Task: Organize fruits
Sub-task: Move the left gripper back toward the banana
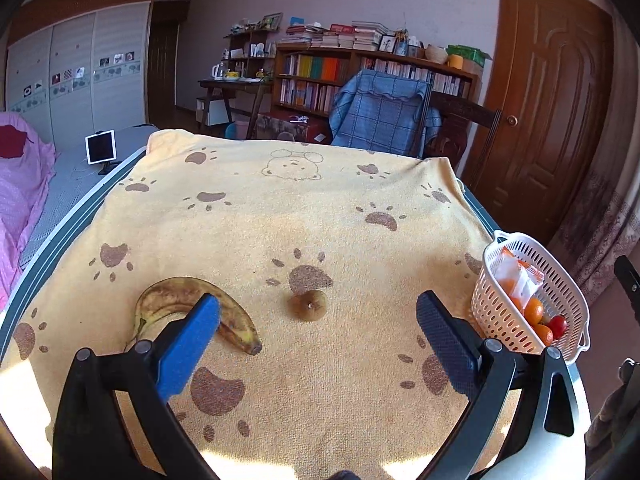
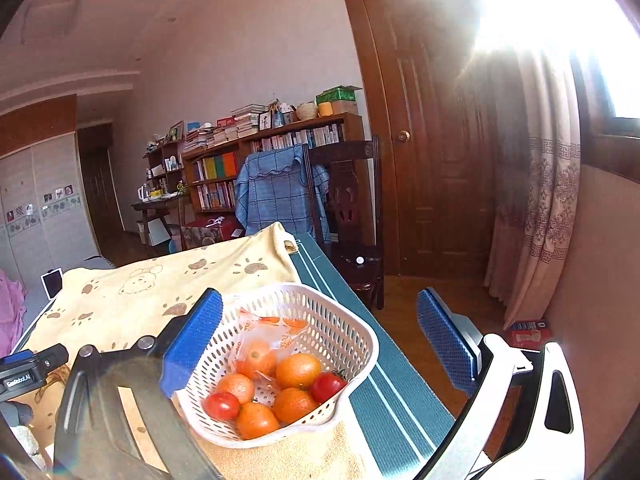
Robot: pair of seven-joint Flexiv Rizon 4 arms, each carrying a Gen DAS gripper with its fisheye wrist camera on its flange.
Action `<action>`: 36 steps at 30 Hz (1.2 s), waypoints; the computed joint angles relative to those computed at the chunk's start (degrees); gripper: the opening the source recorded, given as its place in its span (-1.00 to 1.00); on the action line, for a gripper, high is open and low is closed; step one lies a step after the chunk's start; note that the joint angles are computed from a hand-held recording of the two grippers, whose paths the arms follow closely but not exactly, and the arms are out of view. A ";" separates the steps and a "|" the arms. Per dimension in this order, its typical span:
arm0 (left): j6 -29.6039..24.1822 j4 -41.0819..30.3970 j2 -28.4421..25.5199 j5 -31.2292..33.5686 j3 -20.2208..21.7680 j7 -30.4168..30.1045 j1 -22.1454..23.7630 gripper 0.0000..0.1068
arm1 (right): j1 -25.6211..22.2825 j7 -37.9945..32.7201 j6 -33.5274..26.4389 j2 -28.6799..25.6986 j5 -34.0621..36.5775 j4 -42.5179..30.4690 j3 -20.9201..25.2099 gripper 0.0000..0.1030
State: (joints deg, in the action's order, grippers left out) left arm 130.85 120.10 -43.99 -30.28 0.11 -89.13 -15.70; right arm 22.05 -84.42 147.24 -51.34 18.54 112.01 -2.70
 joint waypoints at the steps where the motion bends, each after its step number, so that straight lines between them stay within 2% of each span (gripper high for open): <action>1: 0.19 0.53 0.12 -1.09 0.62 0.15 -0.41 0.83 | 0.04 0.05 0.29 0.32 -0.99 0.64 0.50 0.92; 11: 1.73 4.72 1.23 -7.38 2.38 -0.41 -0.05 0.83 | -0.45 2.07 -2.26 2.07 -11.57 4.99 3.92 0.92; 17: 2.42 4.28 0.48 -10.96 2.83 1.75 -1.25 0.83 | 1.17 1.47 -2.53 2.36 -11.96 5.71 3.76 0.92; 29: 1.75 3.93 -0.51 -11.81 2.24 2.26 -0.01 0.83 | 2.15 1.08 -4.75 2.14 -13.08 5.78 4.02 0.92; 32: 1.05 4.14 -0.62 -14.02 2.93 3.11 -0.71 0.83 | 2.26 1.08 -5.13 1.99 -13.68 5.97 4.22 0.92; 36: -0.96 4.21 -1.09 -20.27 4.54 7.02 -2.86 0.83 | 2.41 0.97 -5.44 1.76 -14.56 6.11 4.46 0.92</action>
State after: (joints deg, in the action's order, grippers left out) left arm 129.89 124.31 -45.08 -50.55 4.65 -82.11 -18.56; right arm 24.46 -83.45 141.80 -49.57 3.98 118.13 1.76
